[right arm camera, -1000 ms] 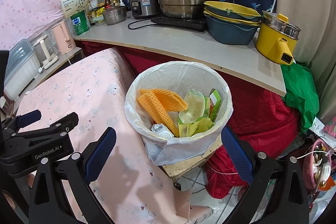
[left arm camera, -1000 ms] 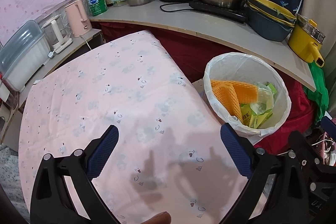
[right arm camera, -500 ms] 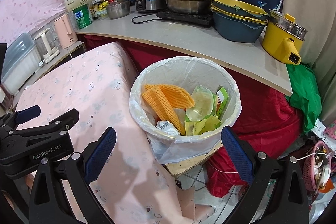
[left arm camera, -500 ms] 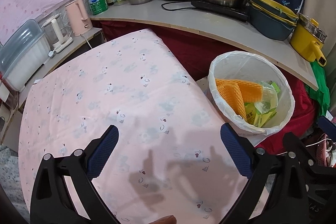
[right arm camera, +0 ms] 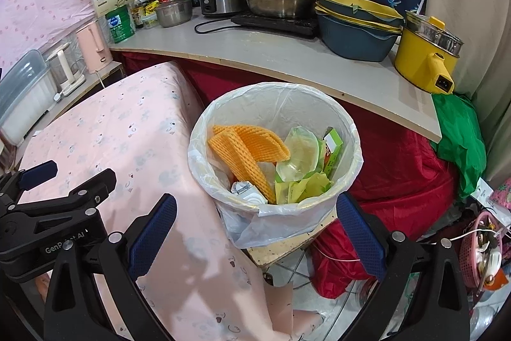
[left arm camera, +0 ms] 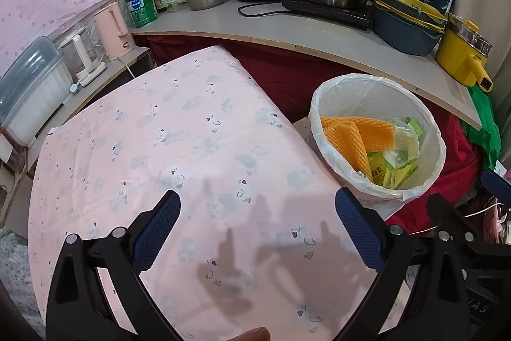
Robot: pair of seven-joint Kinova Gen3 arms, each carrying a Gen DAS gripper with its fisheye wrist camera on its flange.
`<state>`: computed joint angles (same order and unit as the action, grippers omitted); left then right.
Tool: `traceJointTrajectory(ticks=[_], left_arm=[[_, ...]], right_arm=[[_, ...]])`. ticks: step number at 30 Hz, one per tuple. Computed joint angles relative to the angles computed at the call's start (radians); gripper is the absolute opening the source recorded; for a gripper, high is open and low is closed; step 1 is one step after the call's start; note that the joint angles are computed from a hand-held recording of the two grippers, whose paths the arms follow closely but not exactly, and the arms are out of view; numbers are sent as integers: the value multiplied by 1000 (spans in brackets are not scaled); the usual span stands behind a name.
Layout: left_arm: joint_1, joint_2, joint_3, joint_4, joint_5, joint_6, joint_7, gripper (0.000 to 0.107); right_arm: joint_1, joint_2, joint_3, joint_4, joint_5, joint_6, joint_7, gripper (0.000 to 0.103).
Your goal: Collect trash
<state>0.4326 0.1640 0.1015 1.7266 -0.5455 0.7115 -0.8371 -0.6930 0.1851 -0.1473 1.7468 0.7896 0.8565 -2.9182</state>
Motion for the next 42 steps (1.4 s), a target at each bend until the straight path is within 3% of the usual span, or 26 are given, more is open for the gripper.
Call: traceJointTrajectory(ticks=[15,42], left_arm=[[6,-7,-3,22,-25,3,64,93],[-2,-34,25,44,-29,28,71,93]], right_arm=[[-13,6,-3,-8,16,32,-8,97],[-27,-6,-18,14,33,40,-44,97]])
